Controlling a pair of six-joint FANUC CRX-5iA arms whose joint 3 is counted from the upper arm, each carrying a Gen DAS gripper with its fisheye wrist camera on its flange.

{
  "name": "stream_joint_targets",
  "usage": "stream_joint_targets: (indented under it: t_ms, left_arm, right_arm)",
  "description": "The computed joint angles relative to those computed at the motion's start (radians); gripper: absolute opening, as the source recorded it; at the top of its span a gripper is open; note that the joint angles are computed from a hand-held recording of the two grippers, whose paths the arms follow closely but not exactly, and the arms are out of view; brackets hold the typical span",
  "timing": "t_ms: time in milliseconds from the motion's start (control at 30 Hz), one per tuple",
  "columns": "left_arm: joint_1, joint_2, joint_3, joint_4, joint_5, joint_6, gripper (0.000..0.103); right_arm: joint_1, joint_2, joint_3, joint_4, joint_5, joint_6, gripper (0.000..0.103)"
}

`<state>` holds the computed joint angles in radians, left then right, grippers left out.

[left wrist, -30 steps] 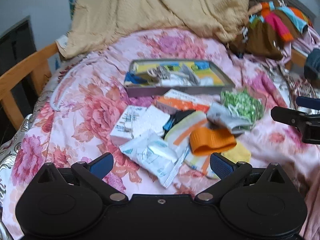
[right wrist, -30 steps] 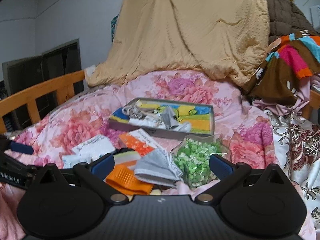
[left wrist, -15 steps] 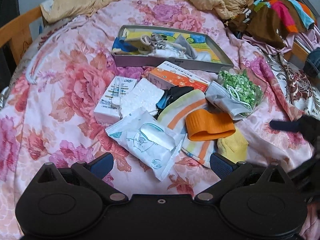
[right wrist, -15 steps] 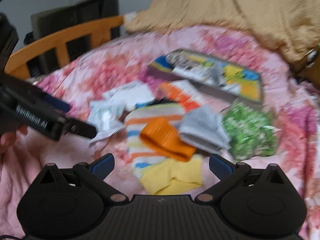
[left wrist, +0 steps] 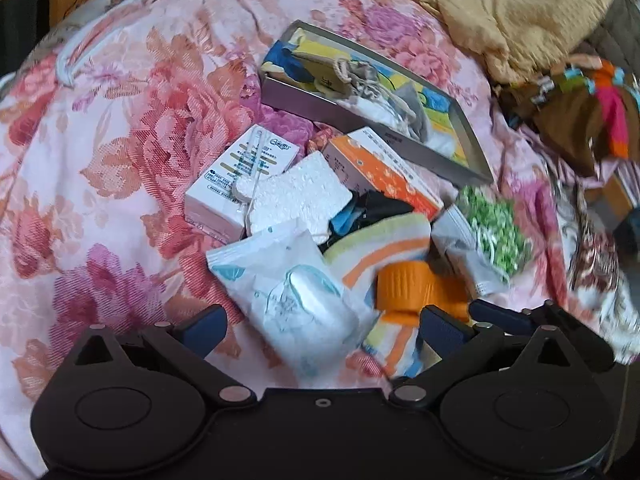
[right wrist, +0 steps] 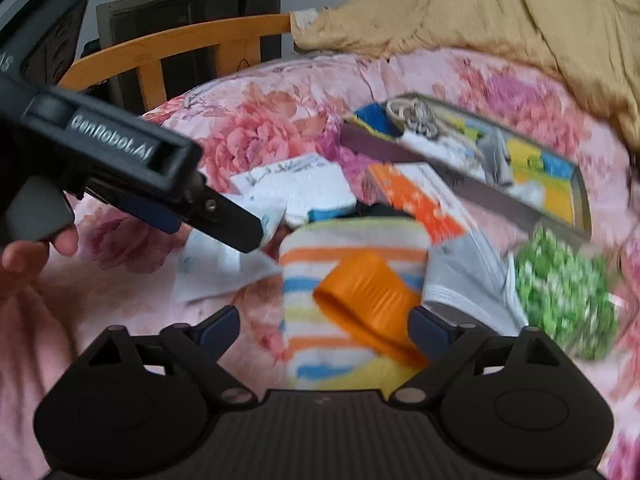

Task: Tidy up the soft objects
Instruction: 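Move both tools back toward the remaining pile of items, then grasp the white packet with the left tool while the right tool grasps the orange cup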

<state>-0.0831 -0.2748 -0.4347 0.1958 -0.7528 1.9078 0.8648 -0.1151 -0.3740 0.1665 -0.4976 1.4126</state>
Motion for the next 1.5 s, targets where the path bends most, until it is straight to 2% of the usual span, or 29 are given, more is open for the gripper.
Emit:
stream_joint_targets:
  t_ms: [233,367,467,533,633,800,867,1000,1133,1233,1267,1333,1433,1500]
  left_arm:
    - [0.028,0.013,-0.032,0.088,0.045,-0.015,0.098]
    - [0.028,0.025,-0.043,0.139,0.06,-0.049,0.093]
    - [0.023,0.038,-0.041,0.155,0.062,-0.069,0.091]
    - [0.016,0.052,-0.029,0.141,0.058,-0.065,0.09]
    - [0.006,0.078,-0.006,0.115,0.051,-0.052,0.088]
    - [0.0,0.104,0.013,0.095,0.049,-0.049,0.081]
    - [0.0,0.111,0.019,0.086,0.044,-0.045,0.074]
    - [0.007,0.111,0.02,0.07,0.033,-0.015,0.065]
    - [0.017,0.105,0.011,0.082,0.039,-0.001,0.06]
    - [0.016,0.102,0.009,0.075,0.039,0.013,0.058]
    - [0.014,0.101,0.01,0.07,0.04,0.011,0.058]
    - [0.006,0.102,0.017,0.052,0.038,0.016,0.057]
    - [-0.005,0.101,0.025,0.032,0.037,0.017,0.053]
    - [-0.012,0.095,0.026,0.02,0.04,0.01,0.05]
  right_arm:
    - [0.009,0.029,-0.058,0.189,0.1,-0.131,0.086]
    - [0.009,0.046,-0.12,0.407,0.149,-0.288,0.081]
    - [0.007,0.061,-0.115,0.425,0.129,-0.31,0.079]
    - [0.006,0.066,-0.124,0.465,0.125,-0.344,0.077]
    - [0.007,0.073,-0.124,0.459,0.128,-0.333,0.076]
    - [-0.006,0.081,-0.16,0.585,0.175,-0.429,0.076]
    - [-0.008,0.085,-0.157,0.583,0.18,-0.436,0.074]
    - [-0.006,0.077,-0.144,0.547,0.159,-0.435,0.061]
    - [-0.019,0.074,-0.137,0.539,0.157,-0.466,0.06]
    - [-0.005,0.088,-0.097,0.427,0.114,-0.364,0.06]
    - [-0.003,0.092,-0.101,0.44,0.114,-0.362,0.061]
    - [-0.002,0.096,-0.137,0.563,0.119,-0.436,0.061]
    - [-0.019,0.091,-0.199,0.802,0.133,-0.623,0.061]
    - [-0.039,0.085,-0.233,0.948,0.151,-0.729,0.051]
